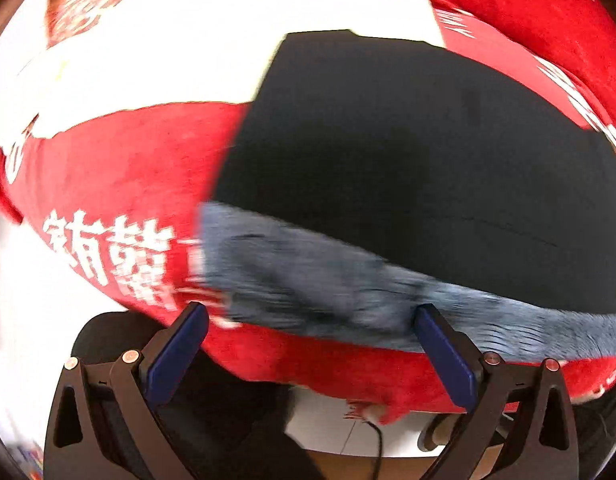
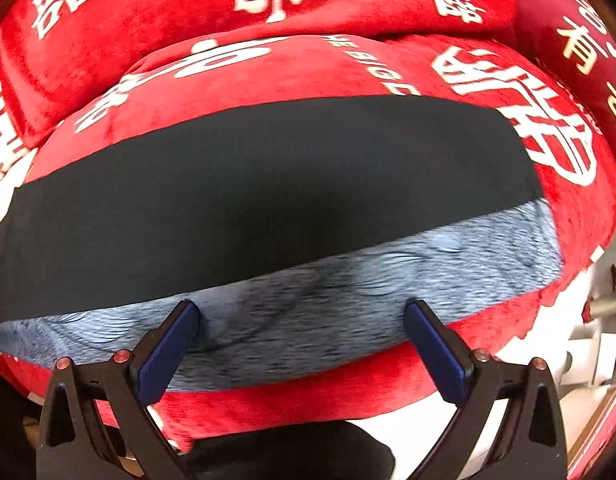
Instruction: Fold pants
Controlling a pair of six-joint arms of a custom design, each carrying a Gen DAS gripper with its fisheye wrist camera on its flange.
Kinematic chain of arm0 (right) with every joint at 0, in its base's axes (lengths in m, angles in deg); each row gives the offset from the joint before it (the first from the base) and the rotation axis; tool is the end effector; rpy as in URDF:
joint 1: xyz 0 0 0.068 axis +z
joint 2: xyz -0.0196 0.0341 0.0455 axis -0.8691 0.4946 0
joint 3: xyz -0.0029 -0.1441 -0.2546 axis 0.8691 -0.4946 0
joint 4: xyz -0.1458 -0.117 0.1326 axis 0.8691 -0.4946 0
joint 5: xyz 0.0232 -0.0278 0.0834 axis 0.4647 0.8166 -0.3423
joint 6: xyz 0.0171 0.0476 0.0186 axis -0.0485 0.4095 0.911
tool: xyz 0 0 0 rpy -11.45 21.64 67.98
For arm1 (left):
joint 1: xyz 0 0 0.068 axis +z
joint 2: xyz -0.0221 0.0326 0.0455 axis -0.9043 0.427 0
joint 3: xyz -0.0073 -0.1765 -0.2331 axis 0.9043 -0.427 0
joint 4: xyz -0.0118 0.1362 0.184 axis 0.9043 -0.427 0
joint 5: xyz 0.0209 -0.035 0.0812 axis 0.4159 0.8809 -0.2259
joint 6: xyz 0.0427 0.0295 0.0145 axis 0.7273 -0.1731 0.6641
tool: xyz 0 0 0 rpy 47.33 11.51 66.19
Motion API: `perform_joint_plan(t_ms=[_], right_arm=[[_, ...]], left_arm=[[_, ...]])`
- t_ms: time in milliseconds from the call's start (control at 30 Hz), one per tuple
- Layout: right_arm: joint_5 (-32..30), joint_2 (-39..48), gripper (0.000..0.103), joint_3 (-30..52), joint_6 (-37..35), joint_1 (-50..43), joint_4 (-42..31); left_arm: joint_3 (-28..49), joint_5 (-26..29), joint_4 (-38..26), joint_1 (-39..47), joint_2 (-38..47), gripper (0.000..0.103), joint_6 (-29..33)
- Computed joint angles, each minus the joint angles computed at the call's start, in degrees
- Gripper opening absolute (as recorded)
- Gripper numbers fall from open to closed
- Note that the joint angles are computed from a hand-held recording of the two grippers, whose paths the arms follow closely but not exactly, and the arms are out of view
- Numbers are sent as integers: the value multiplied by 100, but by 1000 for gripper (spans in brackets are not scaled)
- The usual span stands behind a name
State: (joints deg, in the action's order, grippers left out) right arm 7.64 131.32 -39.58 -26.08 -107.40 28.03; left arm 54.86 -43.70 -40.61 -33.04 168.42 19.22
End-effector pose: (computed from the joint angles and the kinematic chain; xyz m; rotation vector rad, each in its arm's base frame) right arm 0.0965 -0.0976 0.1687 0.6671 2.7483 -0.0958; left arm 0.2378 0.1446 0.0859 -0.2537 2.9045 0.0701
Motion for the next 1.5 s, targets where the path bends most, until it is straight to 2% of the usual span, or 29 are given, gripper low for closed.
perform_joint_plan(t_ms=[133,200,267,367,467,533,567,633,700,733,800,900,1000,1133,1200,1333,1367,1433,1500], right_arm=[[-202,392,103,212,-295,-978,-24],[62,275,103,300,-207,-1158,-91],[209,-344,103,321,-160,-1025,-205],[-83,-693,103,444,-23,-756,-377],[-43,-346,103,387,504,-105,19],[165,345,103,326,753,216,434],[202,673,103,306,810,237,567],[159,692,103,501,765,98,428],[210,305,103,634,833,277,281],[222,79,103,712,944,481,184],[210,-150,103,876,1338,1143,-22],[171,-108,103,882,1850,2285,-25],[417,364,103,792,2579,3855,418],[466,1075,103,627,2863,4840,1112],[509,1471,103,515,2647,4692,1430],[859,1383,103,294,1745,3941,1672],[778,1249,103,267,1475,3594,1575],[138,1169,103,287,774,2472,1435],[257,1240,103,293,253,1668,1549]], left_arm=[[575,-19,-480,646,71,103,-27],[582,-68,-447,701,-166,103,-22],[621,152,-554,641,-432,103,76],[531,277,-552,283,-622,103,73],[247,-72,-114,-356,-488,103,-134],[210,-268,118,-495,-289,103,-266],[259,-244,27,-466,-312,103,-288],[393,-243,-228,-426,-376,103,-220],[446,-282,-274,-307,-515,103,-2],[327,-311,-171,-547,-575,103,-183],[402,-300,-372,-836,-722,103,-350],[318,-388,-409,-1440,-898,103,-531],[358,-584,-570,-2342,-1034,103,-826],[476,-824,-689,-3477,-1057,103,-1209],[594,-891,-788,-3880,-1018,103,-1342],[808,-1048,-851,-4585,-819,103,-1623],[911,-1050,-871,-4679,-707,103,-1669],[1012,-1102,-1075,-5009,-716,103,-1913],[992,-1155,-1375,-5312,-880,103,-2126]])
